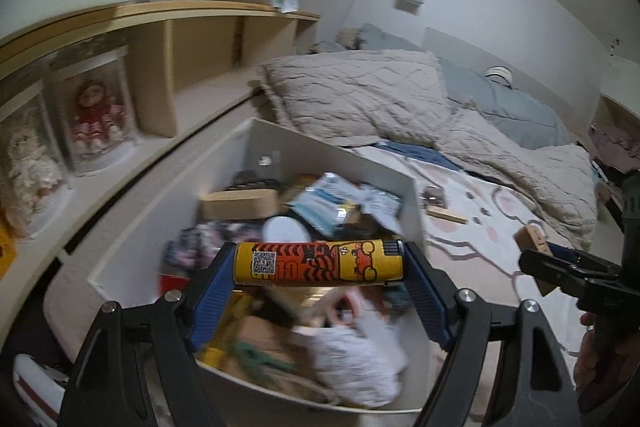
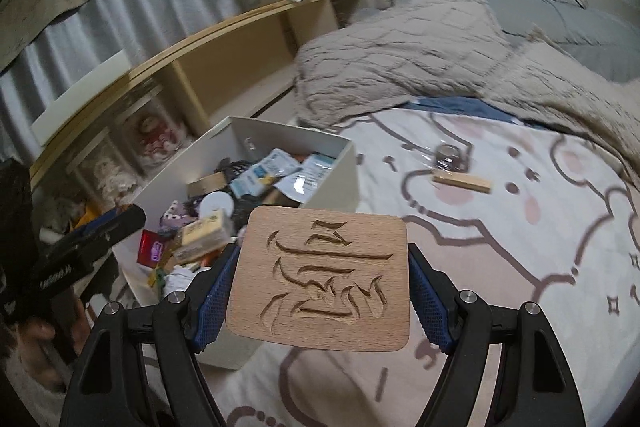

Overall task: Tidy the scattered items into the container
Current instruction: 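Carry the lighter and carved tile with both grippers over the white box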

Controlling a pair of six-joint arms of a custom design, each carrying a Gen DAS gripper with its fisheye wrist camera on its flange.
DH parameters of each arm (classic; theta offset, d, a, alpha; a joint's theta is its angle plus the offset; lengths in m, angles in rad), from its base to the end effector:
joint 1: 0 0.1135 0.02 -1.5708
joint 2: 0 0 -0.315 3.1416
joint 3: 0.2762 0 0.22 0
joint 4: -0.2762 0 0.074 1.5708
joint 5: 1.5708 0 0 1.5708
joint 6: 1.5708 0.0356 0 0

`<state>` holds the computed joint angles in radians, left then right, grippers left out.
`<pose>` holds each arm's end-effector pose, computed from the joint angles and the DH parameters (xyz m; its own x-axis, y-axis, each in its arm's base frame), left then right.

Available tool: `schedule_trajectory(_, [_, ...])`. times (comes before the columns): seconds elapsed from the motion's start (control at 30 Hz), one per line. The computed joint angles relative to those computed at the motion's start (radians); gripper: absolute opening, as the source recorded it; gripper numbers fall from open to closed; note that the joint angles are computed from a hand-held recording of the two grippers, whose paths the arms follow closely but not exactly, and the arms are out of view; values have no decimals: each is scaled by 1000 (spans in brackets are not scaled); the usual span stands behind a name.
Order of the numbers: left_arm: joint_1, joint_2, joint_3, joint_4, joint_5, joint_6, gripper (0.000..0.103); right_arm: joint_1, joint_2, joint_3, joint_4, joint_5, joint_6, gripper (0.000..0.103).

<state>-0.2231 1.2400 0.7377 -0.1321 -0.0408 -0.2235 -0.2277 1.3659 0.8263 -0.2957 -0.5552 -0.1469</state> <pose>0.2152 -0.0473 0.2972 -0.6055 -0.0897 -0.7908 0.0562 0.9863 -0.1549 0.2364 -0.0355 0.2873 -0.6922 0.0327 -0.7209 -0.2568 0.9224 0.2884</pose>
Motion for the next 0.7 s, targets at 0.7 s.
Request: schedule_trajectory(0.7, [174, 90, 8, -78, 102, 207, 89, 367, 154, 220, -30, 177, 92, 79])
